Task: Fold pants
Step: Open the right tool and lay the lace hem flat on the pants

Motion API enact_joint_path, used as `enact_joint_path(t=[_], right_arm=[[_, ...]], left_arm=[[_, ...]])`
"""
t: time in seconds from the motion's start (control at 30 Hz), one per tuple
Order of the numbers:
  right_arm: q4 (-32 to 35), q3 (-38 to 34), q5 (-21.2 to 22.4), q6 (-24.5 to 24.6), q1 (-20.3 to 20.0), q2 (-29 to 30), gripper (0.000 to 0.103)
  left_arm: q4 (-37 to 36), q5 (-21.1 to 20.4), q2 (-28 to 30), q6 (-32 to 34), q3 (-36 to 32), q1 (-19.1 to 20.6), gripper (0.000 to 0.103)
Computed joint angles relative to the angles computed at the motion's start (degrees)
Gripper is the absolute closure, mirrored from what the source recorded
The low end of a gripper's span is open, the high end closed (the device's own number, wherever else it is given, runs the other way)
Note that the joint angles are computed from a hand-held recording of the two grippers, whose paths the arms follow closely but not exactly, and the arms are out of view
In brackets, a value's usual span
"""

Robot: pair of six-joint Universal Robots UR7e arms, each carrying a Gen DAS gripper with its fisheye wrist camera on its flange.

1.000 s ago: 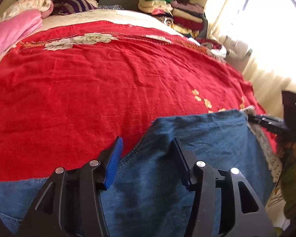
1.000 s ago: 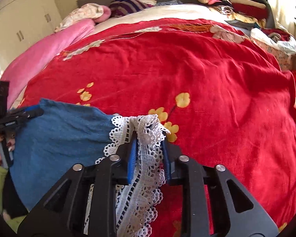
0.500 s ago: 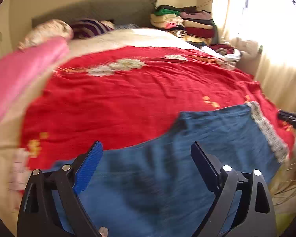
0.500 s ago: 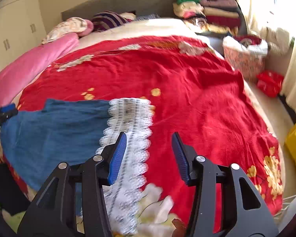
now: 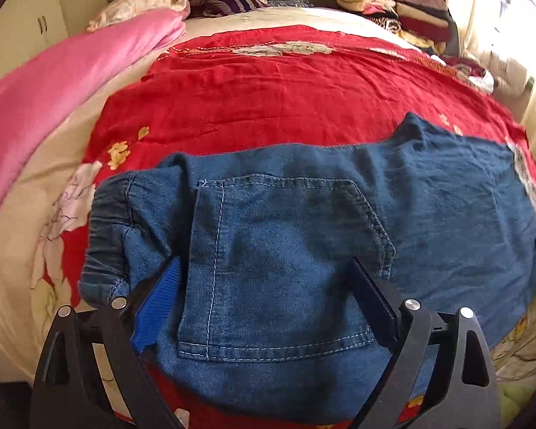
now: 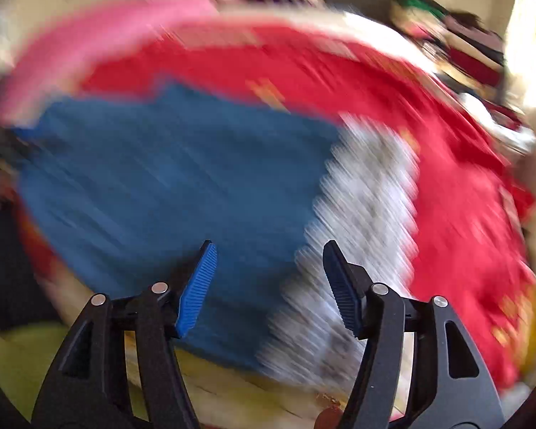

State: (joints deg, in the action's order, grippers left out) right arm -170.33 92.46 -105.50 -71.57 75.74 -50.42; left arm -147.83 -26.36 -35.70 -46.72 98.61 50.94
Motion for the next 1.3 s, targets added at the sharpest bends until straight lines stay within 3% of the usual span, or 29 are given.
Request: enact_joint_path(t=[0.07,0.13,0.3,0.37,0.47,0.63,0.9,1.3], right_arm=[[-1.40,0.35,-1.28,-0.17,-1.01,0.04,0.049],[2.69,-0.75,3.72,1.85,-3.02,-1.12,0.049],[3.23,-1.02,5.48,1.60,-3.53,-0.86,0.048],[4.90,-0.88,7.14,1.79,-3.96,-1.81,0.048],[6.56,0.46,10.79,1.80,-4.52,-4.44,0.046],[6.02,2.51,13.95,1.07,-5.08,-7.48,0.040],[8.86,4.89,19.27,-1.39,-5.63,-10.60,0.036],[10.44,8.72,19.21,-4.49,-5.02,-11.05,0.036]], left_arm=[[-1.05,-0.35,0.00,0.64,0.11,0.24,0.012],[-0.84,-0.58,0.18,0.86,-0.09,0.47,0.012],[-3.90,0.45,0.61,2.44,0.65,-0.02,0.012],[-2.86,1.75,0.51,0.30,1.17,-1.50,0.012],[-9.53,1.29,0.47,3.65,3.00,-3.87,0.010],[-10.85,3.20,1.83,6.35,1.75,-6.82,0.009],[-14.36,0.81,4.99,11.27,-1.91,-8.42,0.005],[-15.01,-5.08,11.68,19.63,-9.06,-8.41,0.005]])
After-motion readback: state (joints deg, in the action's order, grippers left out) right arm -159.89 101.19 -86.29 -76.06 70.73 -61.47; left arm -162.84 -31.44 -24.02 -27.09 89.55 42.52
